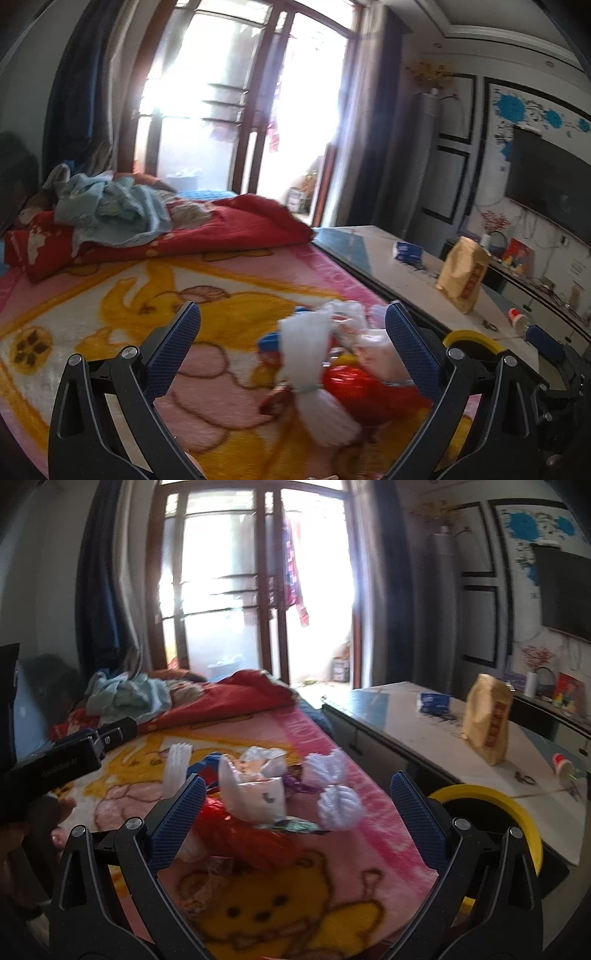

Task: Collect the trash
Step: 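Close the left tool on the white foam net while the right tool grasps the white plastic bag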

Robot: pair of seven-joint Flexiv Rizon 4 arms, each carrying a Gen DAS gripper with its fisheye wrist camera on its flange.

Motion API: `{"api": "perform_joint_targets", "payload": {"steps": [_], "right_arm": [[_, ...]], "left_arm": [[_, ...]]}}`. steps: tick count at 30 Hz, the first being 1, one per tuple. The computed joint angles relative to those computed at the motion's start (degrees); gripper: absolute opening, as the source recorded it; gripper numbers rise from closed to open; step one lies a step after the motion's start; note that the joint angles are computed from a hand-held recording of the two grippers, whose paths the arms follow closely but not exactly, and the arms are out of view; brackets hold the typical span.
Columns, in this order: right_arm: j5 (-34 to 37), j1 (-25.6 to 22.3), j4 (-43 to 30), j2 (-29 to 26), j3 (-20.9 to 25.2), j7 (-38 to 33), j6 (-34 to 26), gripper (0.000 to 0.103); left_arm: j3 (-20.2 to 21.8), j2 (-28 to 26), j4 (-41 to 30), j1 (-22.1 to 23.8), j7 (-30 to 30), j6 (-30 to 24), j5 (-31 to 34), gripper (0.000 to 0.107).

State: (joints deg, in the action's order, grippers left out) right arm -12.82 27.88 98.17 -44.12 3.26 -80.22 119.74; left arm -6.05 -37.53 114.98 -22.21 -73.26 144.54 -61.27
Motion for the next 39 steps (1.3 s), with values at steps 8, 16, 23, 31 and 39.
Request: {"api": "perform_joint_targets", "payload": {"steps": [8,16,23,31,39], "right_arm": [[-17.5,-12.9,-9.7,-6.7,16.2,4.4,-16.4,0.092],[-19.7,-19.2,-17.7,-13.7,30.5,-6.0,-28.9,0.088],[-15.1,-23.1,-23.5,-18.7,42.0,-15.3,-41.4,0.059],[-9.8,-24.0,-23.3,-18.9,44.7,-23.3,-41.3,0.042],[-4.3,-24.5,-23.5,-18.3,46.7,-29.5,-40.7,0.029]], "left_arm": [[1.2,2.2,3.2,3.8,-3.4,-8.4,3.0,0.097],[1.9,2.6,3.2,10.1,-15.1,-18.2,17.9,0.097],[0.1,1.3,0.3,15.3,-22.9,-24.4,31.0,0.095],[2.7,0.3,-1.8,14.7,-28.6,-30.7,35.9,0.058],[6.5,1.0,-1.8,11.5,-30.2,-30.0,37.5,0.018]]}}
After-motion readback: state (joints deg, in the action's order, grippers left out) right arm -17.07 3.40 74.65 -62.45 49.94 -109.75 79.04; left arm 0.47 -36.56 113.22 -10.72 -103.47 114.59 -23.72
